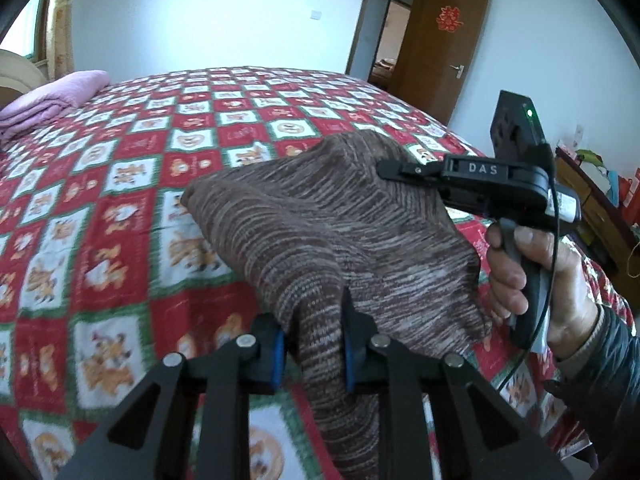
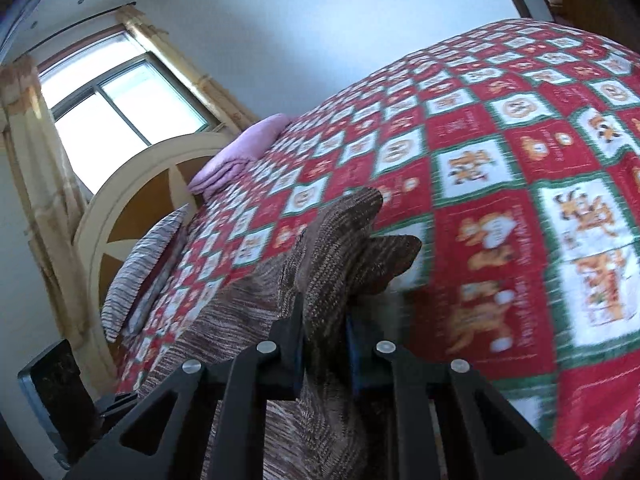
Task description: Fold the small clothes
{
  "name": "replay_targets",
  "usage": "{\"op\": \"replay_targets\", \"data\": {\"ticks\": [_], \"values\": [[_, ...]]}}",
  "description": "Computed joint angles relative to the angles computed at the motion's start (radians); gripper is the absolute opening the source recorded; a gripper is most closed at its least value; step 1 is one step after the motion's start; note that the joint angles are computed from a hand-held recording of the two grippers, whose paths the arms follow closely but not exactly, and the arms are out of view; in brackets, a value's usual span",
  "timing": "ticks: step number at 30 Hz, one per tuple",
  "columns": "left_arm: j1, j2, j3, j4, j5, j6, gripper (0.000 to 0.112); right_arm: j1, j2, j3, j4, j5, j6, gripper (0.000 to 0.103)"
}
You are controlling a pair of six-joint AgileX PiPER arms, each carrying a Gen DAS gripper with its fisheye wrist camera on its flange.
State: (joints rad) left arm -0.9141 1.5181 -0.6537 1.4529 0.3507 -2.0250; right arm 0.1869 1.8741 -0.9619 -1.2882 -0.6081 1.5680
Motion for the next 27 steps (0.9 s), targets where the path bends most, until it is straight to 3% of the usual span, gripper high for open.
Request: {"op": "replay_targets", "data": {"ticks": [8, 20, 27], "values": [[-0.078, -0.148, 0.146, -0.032, 0.125, -0.058, 0.022, 0.152, 0.011, -0.03, 0.043, 0.039, -0.004, 0.016], [-0.166, -0.383, 0.288, -0.204, 0.301, 0.025, 0.022, 0.34, 0.094, -0.17, 0.035, 0.092, 0.07, 0.016], [-0.272, -0.517, 0.35, -0.288, 0.471, 0.044, 0.022, 0.442, 0.148, -0.293, -0.052, 0.137, 0.182, 0.016]]}}
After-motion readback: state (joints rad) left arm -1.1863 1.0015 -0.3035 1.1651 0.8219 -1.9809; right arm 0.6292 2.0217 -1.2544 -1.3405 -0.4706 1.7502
